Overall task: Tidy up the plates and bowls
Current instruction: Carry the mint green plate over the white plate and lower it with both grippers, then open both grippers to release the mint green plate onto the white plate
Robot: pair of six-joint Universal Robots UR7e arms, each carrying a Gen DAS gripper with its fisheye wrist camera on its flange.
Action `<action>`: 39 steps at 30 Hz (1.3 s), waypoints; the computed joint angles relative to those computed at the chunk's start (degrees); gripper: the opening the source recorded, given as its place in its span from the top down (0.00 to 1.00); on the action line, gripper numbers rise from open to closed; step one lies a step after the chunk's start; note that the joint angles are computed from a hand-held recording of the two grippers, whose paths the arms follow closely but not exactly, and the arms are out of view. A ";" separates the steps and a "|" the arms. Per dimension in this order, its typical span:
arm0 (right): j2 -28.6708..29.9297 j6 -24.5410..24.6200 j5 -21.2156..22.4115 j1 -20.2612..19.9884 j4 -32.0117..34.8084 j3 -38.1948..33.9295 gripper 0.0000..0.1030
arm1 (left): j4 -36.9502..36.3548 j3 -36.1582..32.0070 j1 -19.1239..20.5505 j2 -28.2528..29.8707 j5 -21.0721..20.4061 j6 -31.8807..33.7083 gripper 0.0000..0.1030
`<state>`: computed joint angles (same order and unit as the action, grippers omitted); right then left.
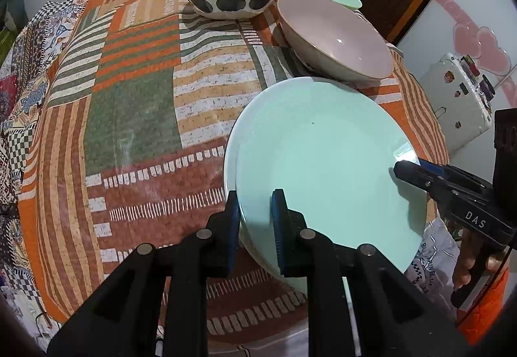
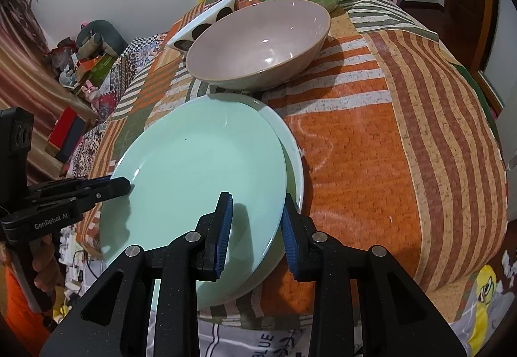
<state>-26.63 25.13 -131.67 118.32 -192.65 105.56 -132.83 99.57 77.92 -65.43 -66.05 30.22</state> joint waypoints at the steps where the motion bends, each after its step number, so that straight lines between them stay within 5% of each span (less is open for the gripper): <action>1: -0.03 -0.11 0.03 -0.07 -0.05 -0.01 0.73 | -0.02 -0.10 0.03 0.09 -0.03 0.02 0.83; 23: 0.20 -2.13 -0.98 -0.04 0.78 -1.16 0.73 | 7.58 -5.44 1.19 2.52 -2.34 -2.24 0.80; 30: -0.30 -2.59 -2.21 0.28 2.25 -1.10 0.73 | 5.92 -4.31 0.81 2.22 -1.42 -1.39 0.80; 33: 0.10 -1.81 -6.37 0.99 5.84 -2.20 0.71 | 4.53 -3.27 0.55 1.83 -0.72 -0.49 0.80; 39: 0.26 -1.56 -6.09 0.87 5.09 -1.89 0.71 | 2.96 -1.89 0.02 1.42 0.62 0.24 0.80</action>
